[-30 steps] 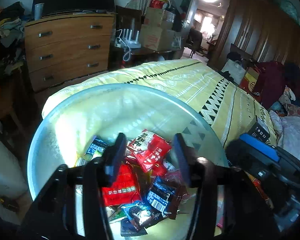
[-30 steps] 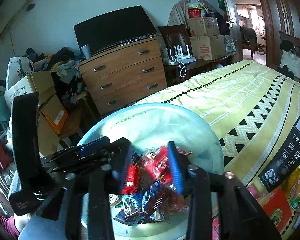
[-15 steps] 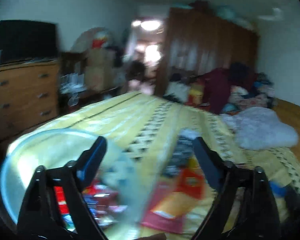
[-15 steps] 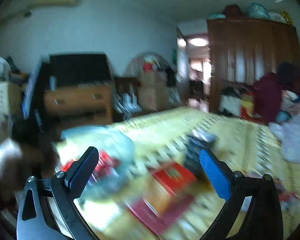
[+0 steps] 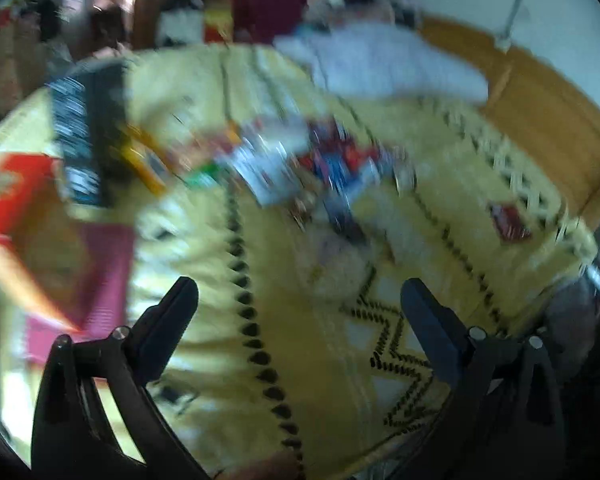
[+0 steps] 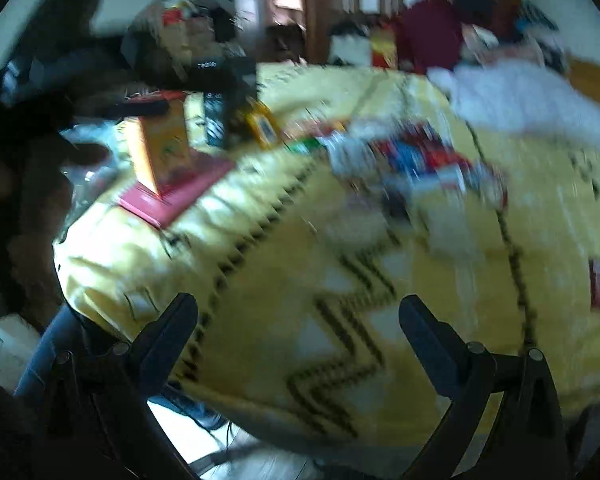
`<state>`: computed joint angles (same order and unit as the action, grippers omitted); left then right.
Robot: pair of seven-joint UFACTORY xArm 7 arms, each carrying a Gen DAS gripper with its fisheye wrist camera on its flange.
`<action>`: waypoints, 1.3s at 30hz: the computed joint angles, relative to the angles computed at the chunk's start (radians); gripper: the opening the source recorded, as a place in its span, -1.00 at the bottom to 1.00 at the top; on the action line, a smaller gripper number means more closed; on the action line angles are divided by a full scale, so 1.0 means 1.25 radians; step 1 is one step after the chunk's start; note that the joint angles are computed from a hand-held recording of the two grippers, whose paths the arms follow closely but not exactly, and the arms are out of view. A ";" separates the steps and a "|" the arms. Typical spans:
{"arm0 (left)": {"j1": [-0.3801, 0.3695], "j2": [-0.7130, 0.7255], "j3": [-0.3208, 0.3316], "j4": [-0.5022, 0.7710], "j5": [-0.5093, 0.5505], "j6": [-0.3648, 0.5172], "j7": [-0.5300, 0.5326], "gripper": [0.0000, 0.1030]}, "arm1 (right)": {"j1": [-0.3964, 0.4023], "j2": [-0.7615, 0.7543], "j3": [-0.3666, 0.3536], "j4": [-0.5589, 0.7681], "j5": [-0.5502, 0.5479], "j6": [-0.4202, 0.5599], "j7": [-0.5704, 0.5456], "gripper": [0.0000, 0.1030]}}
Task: Organize snacks
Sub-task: 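Swing both tools back over the snacks on the bed, then grasp the white puffed-rice bag with the left tool while the right tool grasps the clear speckled bag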
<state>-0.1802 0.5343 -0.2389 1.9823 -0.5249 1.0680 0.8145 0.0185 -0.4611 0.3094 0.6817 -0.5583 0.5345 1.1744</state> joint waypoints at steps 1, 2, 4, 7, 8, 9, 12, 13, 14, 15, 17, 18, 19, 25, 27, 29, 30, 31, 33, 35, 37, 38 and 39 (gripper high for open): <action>-0.016 0.043 -0.007 0.044 0.033 0.027 0.002 0.95 | 0.002 -0.016 -0.006 -0.024 0.006 -0.009 0.008 0.98; -0.031 0.054 -0.003 0.054 0.042 0.042 0.012 0.94 | 0.000 -0.038 -0.021 -0.053 0.015 -0.025 0.011 0.98; -0.055 0.103 -0.021 0.099 0.084 0.066 0.060 0.94 | -0.010 -0.068 -0.034 -0.090 0.035 -0.051 0.014 0.98; -0.075 0.102 -0.014 0.087 0.104 0.095 0.119 0.94 | -0.033 -0.103 -0.044 -0.132 0.064 -0.074 0.011 0.98; -0.091 0.110 -0.010 0.090 0.119 0.092 0.126 0.94 | -0.041 -0.115 -0.045 -0.146 0.072 -0.077 0.008 0.98; -0.103 0.122 -0.005 0.103 0.130 0.091 0.123 0.94 | -0.046 -0.122 -0.045 -0.153 0.082 -0.078 0.001 0.98; -0.134 0.177 0.005 0.170 0.160 0.112 0.098 0.94 | -0.058 -0.139 -0.058 -0.181 0.113 -0.087 -0.022 0.98; -0.143 0.184 0.009 0.171 0.170 0.102 0.092 0.94 | -0.063 -0.144 -0.059 -0.189 0.122 -0.093 -0.028 0.98; -0.151 0.205 0.012 0.198 0.179 0.106 0.084 0.94 | -0.066 -0.147 -0.056 -0.190 0.131 -0.092 -0.032 0.99; -0.159 0.218 0.016 0.209 0.187 0.103 0.071 0.94 | -0.070 -0.151 -0.055 -0.193 0.140 -0.092 -0.036 0.98; -0.166 0.235 0.021 0.226 0.198 0.099 0.046 0.94 | -0.076 -0.151 -0.051 -0.192 0.153 -0.093 -0.045 0.99; -0.165 0.227 0.020 0.205 0.198 0.081 0.044 0.94 | -0.079 -0.151 -0.048 -0.191 0.157 -0.092 -0.049 0.99; -0.161 0.206 0.017 0.162 0.196 0.046 0.050 0.94 | -0.081 -0.148 -0.048 -0.188 0.160 -0.089 -0.056 0.98; -0.119 0.127 -0.002 0.039 0.156 -0.038 0.050 0.56 | -0.121 -0.122 -0.058 -0.172 0.156 -0.107 -0.084 0.98; -0.097 0.107 -0.010 0.015 0.133 -0.054 0.055 0.56 | -0.144 -0.106 -0.073 -0.159 0.149 -0.124 -0.100 0.99; -0.079 0.083 -0.015 -0.013 0.109 -0.070 0.053 0.56 | -0.171 -0.069 -0.093 -0.136 0.143 -0.152 -0.122 0.98; -0.071 0.074 -0.015 -0.024 0.098 -0.075 0.048 0.56 | -0.178 -0.040 -0.111 -0.123 0.147 -0.172 -0.140 0.98; -0.070 0.070 -0.013 -0.031 0.094 -0.083 0.044 0.56 | -0.192 -0.007 -0.123 -0.105 0.146 -0.189 -0.154 0.98; -0.068 0.071 -0.011 -0.031 0.094 -0.090 0.043 0.56 | -0.223 0.067 -0.136 -0.061 0.134 -0.209 -0.177 0.98; -0.068 0.077 -0.011 -0.021 0.096 -0.084 0.036 0.56 | -0.217 0.154 -0.173 -0.007 0.149 -0.213 -0.222 0.98; -0.068 0.083 -0.011 -0.009 0.095 -0.076 0.030 0.56 | -0.188 0.227 -0.217 0.039 0.196 -0.209 -0.285 0.98; -0.068 0.085 -0.012 -0.005 0.094 -0.076 0.027 0.56 | -0.170 0.255 -0.238 0.058 0.231 -0.203 -0.328 0.98; -0.068 0.091 -0.013 0.005 0.093 -0.069 0.023 0.56 | -0.153 0.287 -0.256 0.079 0.271 -0.190 -0.375 0.98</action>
